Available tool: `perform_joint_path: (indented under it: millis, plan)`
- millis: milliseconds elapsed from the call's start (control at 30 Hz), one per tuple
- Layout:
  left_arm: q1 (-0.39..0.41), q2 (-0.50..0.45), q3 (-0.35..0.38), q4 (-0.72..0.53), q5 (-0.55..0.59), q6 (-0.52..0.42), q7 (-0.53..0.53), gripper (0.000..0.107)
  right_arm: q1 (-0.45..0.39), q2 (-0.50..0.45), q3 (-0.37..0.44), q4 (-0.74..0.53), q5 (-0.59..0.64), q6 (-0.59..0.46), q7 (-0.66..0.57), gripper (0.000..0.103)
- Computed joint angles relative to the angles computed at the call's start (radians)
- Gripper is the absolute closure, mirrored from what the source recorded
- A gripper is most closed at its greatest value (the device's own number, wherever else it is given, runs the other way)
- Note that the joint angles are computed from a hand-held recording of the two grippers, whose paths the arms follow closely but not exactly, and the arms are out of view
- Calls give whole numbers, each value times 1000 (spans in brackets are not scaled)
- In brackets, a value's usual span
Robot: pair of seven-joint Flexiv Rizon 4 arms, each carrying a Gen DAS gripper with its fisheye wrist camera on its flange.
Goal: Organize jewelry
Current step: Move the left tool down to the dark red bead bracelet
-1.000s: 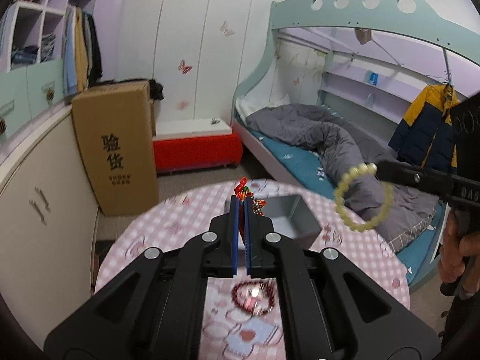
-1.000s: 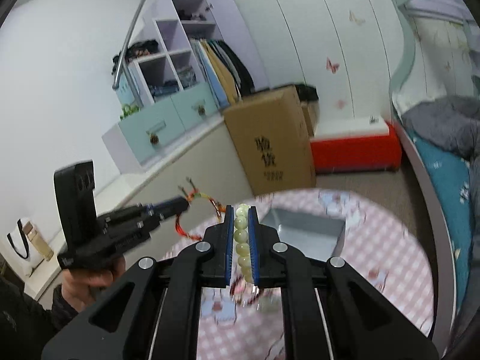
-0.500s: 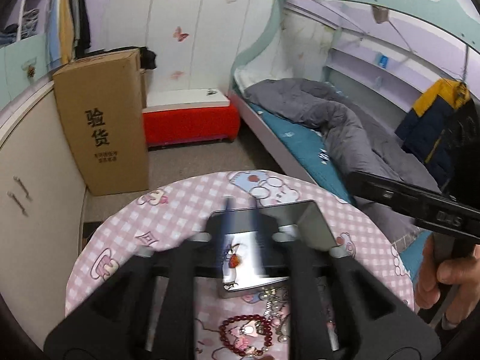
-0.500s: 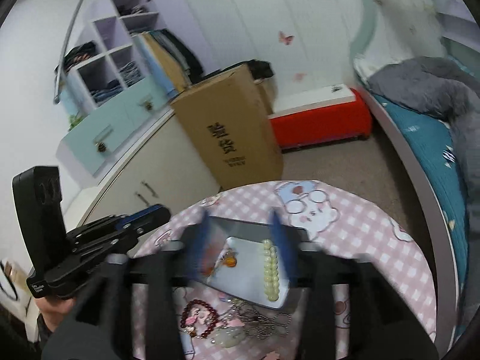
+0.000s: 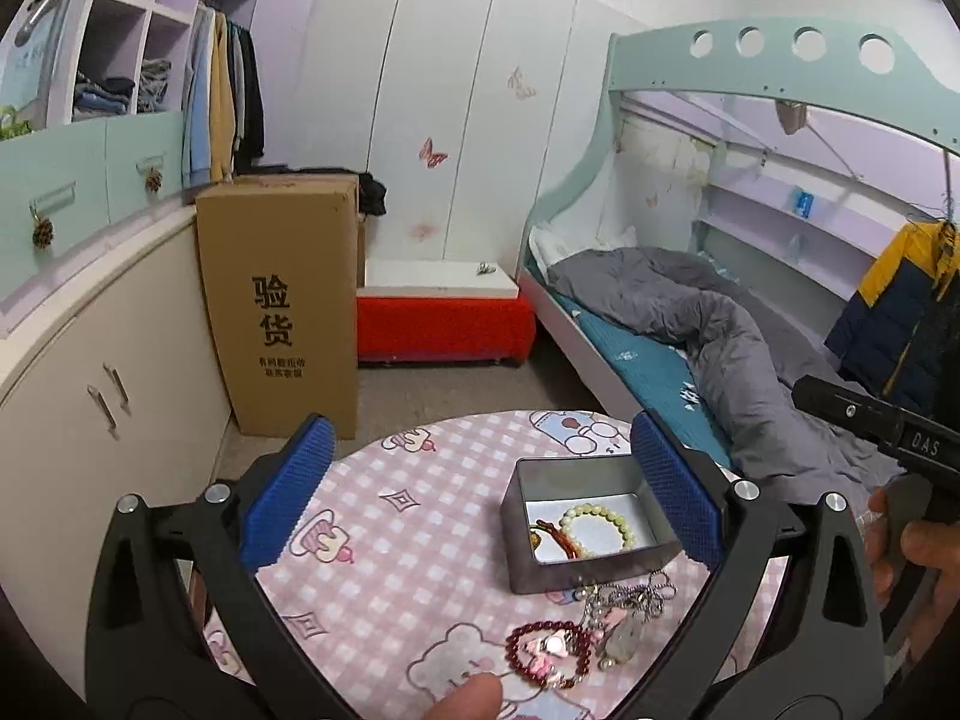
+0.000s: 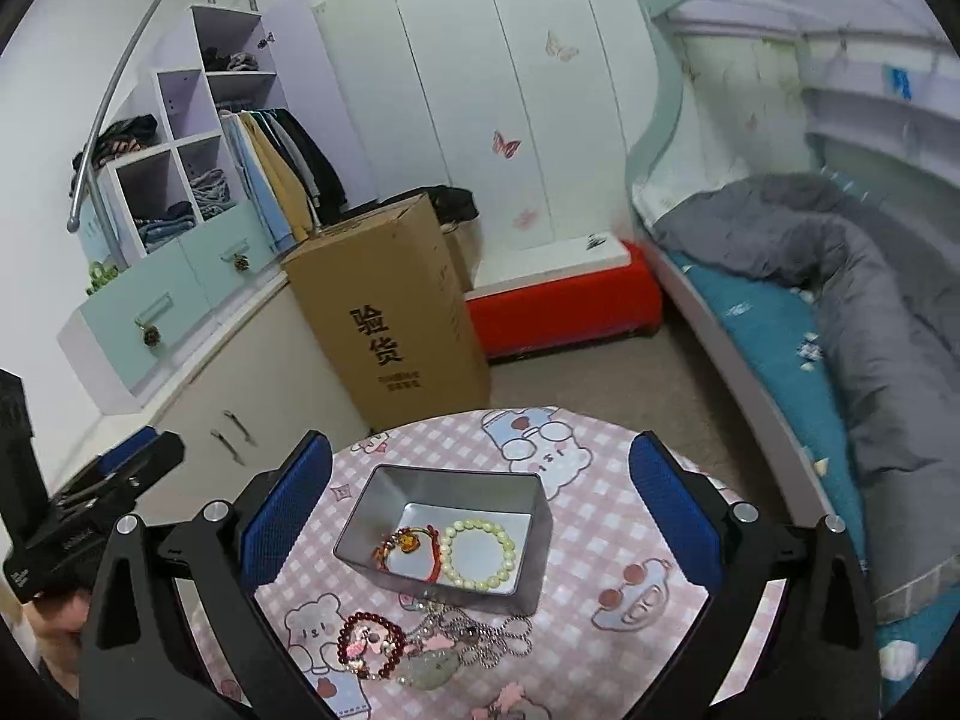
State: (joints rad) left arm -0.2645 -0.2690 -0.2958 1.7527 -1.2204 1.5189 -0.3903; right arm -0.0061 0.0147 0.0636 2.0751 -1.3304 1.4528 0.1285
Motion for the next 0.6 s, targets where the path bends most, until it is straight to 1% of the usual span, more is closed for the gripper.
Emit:
perform_joint_path:
  millis: [67, 133, 233, 300, 367, 500, 600]
  plan:
    - [9, 19, -9, 12, -50, -9, 48, 10, 12, 27, 19, 9, 10, -62, -4, 7]
    - [2, 37, -1, 19, -98, -27, 93, 10, 29, 60, 45, 20, 30, -132, -13, 7]
    - [-22, 62, 30, 35, -163, -47, 158, 10, 54, 103, 84, 33, 43, -248, -23, 7]
    - [-42, 81, 51, 50, -218, -54, 212, 10, 58, 129, 97, 49, 25, -276, 2, 7]
    - [-64, 93, 73, 58, -250, -50, 241, 10, 62, 148, 106, 64, 10, -289, 16, 7]
    - [-112, 128, 106, 87, -362, -22, 318, 10, 72, 171, 118, 89, 10, -305, -9, 7]
    - [-162, 141, 125, 102, -440, 42, 384, 10, 72, 181, 117, 109, 3, -281, -31, 7]
